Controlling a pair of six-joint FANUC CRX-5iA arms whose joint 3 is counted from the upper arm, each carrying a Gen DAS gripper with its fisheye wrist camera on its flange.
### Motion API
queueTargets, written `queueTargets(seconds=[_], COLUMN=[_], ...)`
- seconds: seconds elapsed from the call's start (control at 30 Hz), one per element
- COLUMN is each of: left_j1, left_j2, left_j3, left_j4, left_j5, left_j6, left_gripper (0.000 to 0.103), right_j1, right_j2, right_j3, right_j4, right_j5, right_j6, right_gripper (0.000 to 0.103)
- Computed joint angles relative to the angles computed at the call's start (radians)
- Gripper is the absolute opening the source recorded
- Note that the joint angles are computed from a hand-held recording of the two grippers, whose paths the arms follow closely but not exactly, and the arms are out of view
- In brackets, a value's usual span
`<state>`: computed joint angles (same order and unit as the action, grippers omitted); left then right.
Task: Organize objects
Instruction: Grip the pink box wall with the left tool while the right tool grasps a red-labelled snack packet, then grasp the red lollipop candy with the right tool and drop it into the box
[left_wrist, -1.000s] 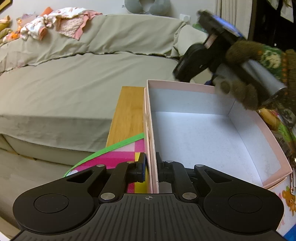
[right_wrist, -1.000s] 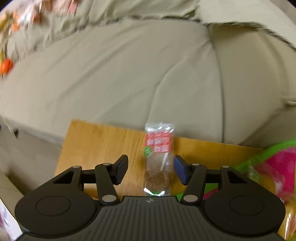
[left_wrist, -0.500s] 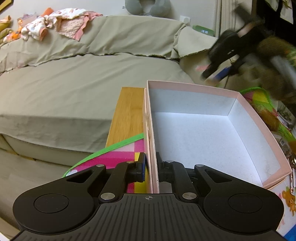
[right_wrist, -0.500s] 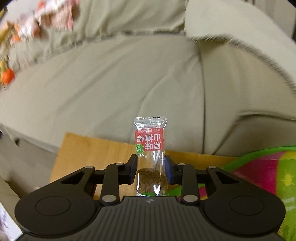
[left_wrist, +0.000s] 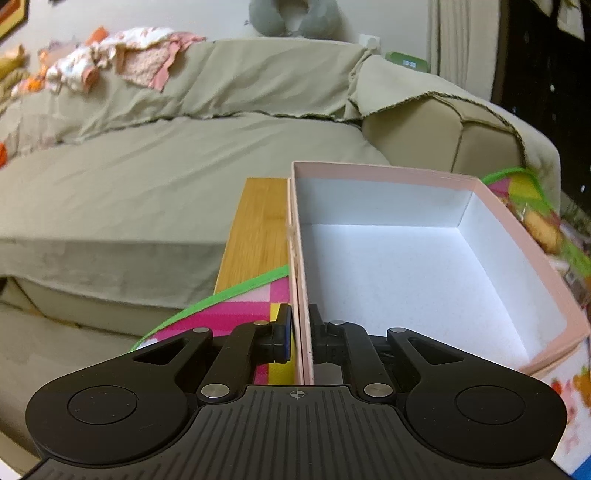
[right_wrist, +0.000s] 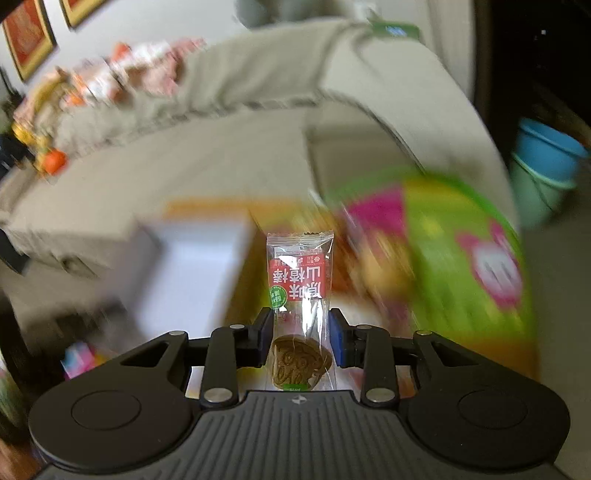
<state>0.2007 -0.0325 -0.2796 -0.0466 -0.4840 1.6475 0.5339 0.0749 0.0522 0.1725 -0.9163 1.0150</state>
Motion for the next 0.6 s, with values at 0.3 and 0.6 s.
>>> queueTargets(seconds=[0.3, 0.6], left_j1=[-0.01, -0.021], left_j2=[0.008, 0.01], left_j3=[0.015, 0.027], left_j4=[-0.032, -0.065], left_j5=[-0.019, -0.033], left_j6=[0.059, 0.098], left_gripper=[0.01, 0.01], right_j1=[0.08, 0.075], right_j2=[-0.173, -0.168], right_j3=[-0.362, -0.493], right_j4=[0.086, 0.435], right_j5=[0.052, 0.259], right_j6=[-0.221, -0.51], right_gripper=[0.037, 0.067])
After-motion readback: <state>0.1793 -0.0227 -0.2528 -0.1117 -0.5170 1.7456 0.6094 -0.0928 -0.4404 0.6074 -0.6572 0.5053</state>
